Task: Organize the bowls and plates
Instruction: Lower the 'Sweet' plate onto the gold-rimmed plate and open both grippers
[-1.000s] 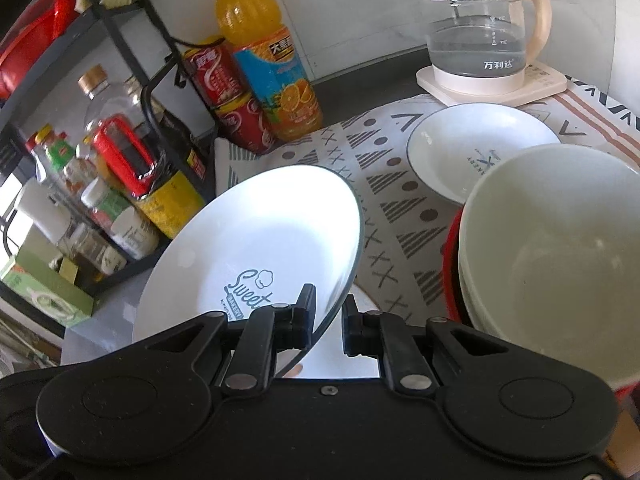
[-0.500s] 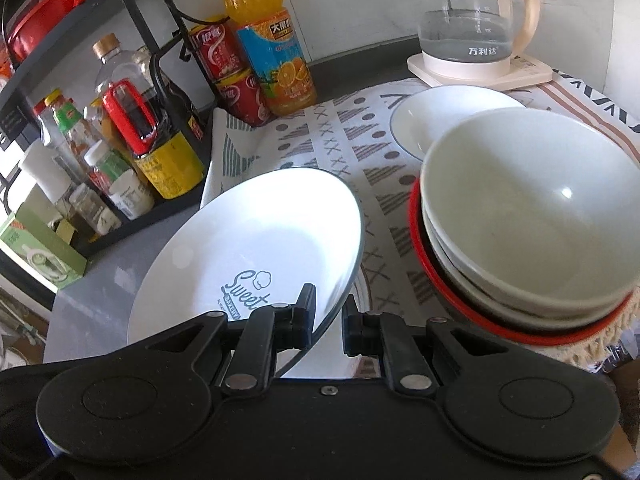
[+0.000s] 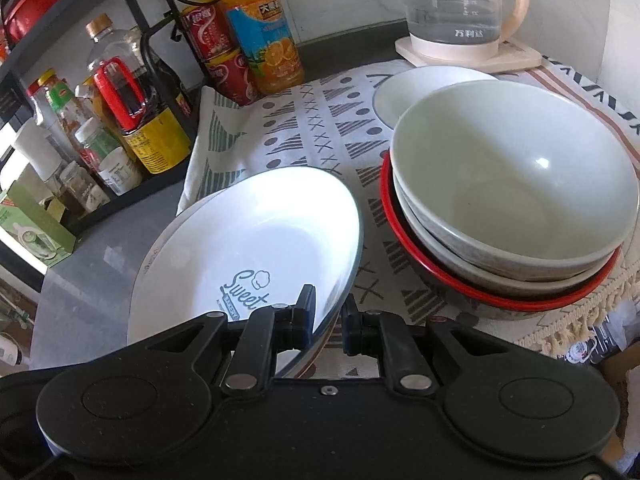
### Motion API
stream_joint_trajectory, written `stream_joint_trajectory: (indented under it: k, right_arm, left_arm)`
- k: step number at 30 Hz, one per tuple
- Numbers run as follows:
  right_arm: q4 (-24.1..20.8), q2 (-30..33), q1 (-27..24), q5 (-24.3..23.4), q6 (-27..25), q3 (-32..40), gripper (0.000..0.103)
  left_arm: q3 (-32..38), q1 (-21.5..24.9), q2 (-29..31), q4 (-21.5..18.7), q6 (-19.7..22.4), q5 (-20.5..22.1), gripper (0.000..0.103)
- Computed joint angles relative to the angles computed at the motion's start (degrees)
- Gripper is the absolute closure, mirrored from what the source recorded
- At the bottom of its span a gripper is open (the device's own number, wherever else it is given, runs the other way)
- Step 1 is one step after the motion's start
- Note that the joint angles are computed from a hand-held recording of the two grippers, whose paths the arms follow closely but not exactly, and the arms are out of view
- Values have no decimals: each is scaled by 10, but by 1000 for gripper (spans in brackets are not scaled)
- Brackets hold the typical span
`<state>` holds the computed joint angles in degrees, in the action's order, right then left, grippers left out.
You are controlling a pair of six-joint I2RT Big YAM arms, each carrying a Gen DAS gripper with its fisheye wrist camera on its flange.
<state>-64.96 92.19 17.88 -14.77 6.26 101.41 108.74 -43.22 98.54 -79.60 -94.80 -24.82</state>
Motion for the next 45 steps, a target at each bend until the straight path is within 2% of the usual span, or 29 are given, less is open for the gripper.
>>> stream_joint_trajectory:
  k: [10,12,15,22,26,30,36,40,45]
  right_arm:
    - [-7,10,6,10,-4,10,91]
    - [-6,12,6,12,-5,12,91]
    - [-5,16,5,12,-3,16,92]
    - [-9,18,7,23,-7,16,92]
    - [-8,18,10,31,-9,14,91]
    - [-8,20,14,43,-14,13,90]
    - [-11,28,19,56,-21,17,87]
    - [-20,36,22,54,-24,26,86]
    - [-30,43,26,54,-24,32,85]
  left_arm:
    - [31,14,20,-27,41,32,81]
    - [50,20,28,-54,44,41,80]
    - [70,24,32,-93,44,21,78]
    - [69,41,24,-100,79,9,73]
    - [82,45,31,-119,88,-4,60]
    - [71,52,29,-112,97,0,57]
    - [51,60,24,-124,83,7,57]
    - [13,67,2,-95,79,11,56]
    - [-6,71,-11,-81,76,8,56]
